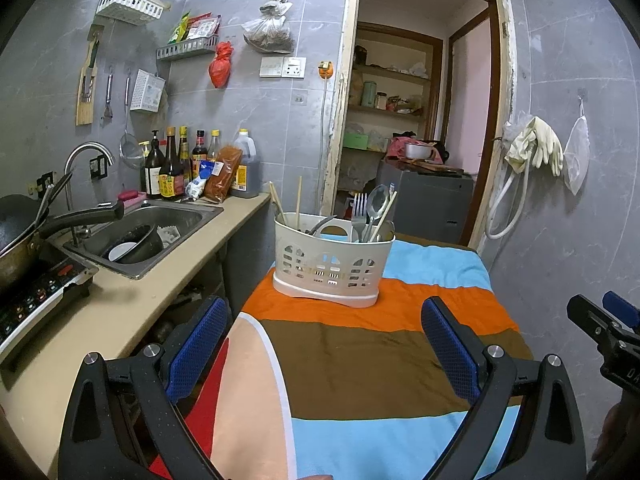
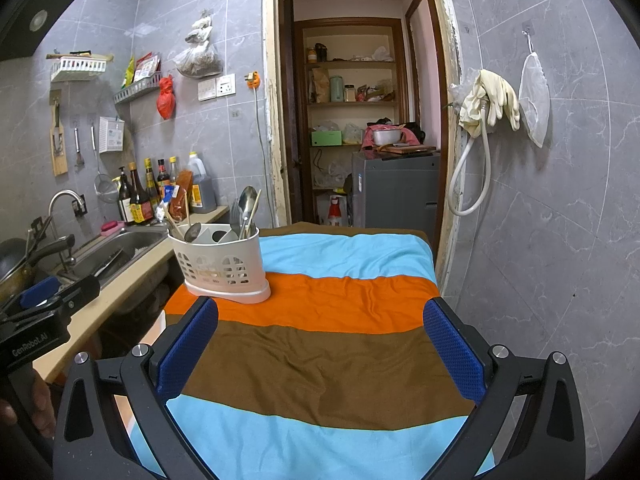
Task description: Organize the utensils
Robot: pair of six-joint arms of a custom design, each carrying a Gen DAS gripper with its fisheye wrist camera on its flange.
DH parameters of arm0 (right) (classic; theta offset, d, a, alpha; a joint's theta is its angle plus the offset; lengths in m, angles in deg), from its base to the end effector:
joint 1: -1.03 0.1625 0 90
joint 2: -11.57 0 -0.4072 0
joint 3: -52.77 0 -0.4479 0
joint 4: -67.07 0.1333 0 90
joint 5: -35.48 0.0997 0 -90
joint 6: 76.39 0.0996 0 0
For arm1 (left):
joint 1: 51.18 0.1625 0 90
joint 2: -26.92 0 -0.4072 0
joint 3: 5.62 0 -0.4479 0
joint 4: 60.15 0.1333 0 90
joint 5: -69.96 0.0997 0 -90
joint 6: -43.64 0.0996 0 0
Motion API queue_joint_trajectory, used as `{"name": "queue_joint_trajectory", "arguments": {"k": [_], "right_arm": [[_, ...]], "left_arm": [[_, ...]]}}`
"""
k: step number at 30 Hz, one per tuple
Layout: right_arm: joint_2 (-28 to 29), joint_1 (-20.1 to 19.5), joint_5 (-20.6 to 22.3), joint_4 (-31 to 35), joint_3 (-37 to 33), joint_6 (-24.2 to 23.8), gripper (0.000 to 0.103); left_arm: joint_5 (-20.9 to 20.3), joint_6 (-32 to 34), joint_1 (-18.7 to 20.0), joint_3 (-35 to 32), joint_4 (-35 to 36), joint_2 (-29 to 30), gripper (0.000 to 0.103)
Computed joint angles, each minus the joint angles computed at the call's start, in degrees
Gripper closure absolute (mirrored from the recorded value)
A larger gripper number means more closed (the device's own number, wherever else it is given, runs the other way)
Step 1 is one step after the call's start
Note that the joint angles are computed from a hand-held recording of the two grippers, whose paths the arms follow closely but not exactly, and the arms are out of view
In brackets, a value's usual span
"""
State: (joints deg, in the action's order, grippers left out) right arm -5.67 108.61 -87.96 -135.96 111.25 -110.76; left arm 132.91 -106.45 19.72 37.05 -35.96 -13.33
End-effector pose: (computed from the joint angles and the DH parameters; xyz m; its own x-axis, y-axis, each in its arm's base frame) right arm 0.3272 -0.7731 0.0567 -0.7338 0.0357 0.6784 -0.6162 0.3853 -0.6869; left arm -0.0907 -0.8077 0.2778 -0.7717 0.1306 -0.6224 0.6130 0.4132 -0.6734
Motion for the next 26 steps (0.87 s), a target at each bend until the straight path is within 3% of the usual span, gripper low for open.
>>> {"name": "queue_joint_trajectory", "arguments": {"k": [26], "right_arm": [[-0.2,0.0,0.0,0.2,0.1,0.1,0.0]], "left_arm": [[0.2,0.7,0.1,1.3,-0.8,-0.7,0.008]]}}
